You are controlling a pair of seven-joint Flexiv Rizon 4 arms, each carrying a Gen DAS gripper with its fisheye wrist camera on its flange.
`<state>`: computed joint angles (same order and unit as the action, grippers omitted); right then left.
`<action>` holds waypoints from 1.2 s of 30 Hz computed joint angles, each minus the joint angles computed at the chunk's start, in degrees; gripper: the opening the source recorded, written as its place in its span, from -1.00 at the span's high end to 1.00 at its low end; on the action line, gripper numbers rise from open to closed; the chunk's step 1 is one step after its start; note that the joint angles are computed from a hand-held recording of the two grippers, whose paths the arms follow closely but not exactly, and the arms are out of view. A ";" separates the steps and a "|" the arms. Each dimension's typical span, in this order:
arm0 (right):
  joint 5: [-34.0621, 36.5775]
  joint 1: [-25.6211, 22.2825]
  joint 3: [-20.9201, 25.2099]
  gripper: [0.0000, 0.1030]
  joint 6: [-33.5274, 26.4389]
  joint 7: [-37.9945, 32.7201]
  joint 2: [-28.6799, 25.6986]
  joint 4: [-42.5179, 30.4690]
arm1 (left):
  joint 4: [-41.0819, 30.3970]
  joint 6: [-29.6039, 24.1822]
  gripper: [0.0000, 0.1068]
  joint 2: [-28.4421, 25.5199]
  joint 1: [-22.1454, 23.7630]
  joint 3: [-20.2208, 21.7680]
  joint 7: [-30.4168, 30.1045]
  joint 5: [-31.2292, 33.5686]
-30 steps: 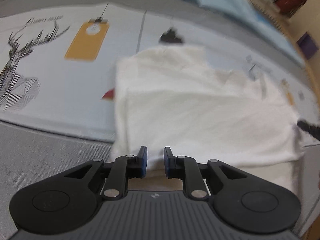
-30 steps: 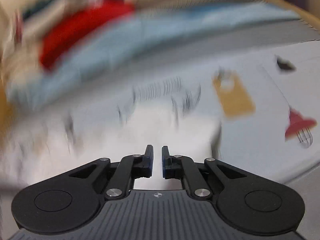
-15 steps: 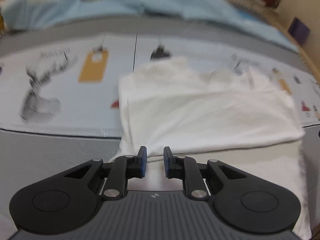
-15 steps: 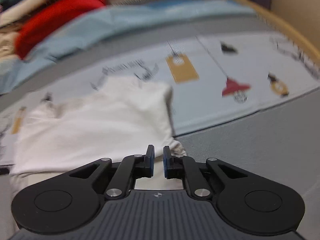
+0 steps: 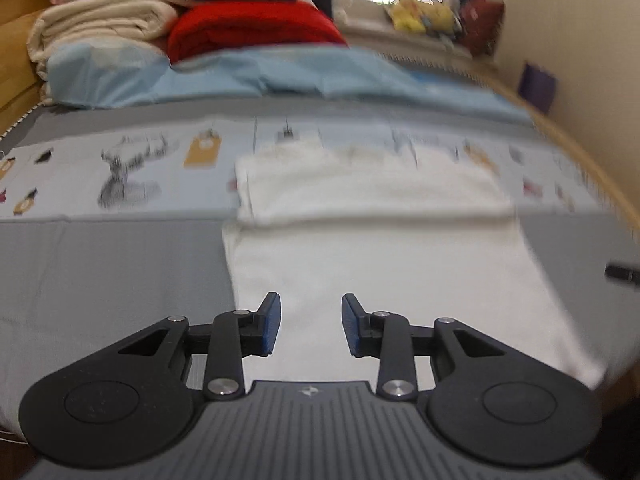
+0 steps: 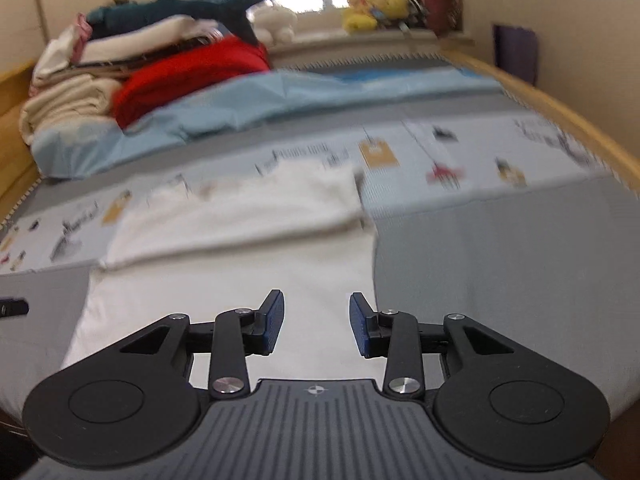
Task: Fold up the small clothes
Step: 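Open both grippers and move them to the hem of the folded shirt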
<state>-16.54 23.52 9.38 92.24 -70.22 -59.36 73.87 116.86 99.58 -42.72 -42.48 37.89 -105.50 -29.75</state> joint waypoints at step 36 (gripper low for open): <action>0.55 4.15 -6.69 0.18 -24.73 8.16 -3.42 -6.14 | 0.73 -15.70 0.17 3.93 23.78 -16.48 -15.40 19.37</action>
<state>-15.99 27.66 2.69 67.51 -62.06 -62.78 67.73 117.59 83.87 -38.80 -18.70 21.40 -120.90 -10.38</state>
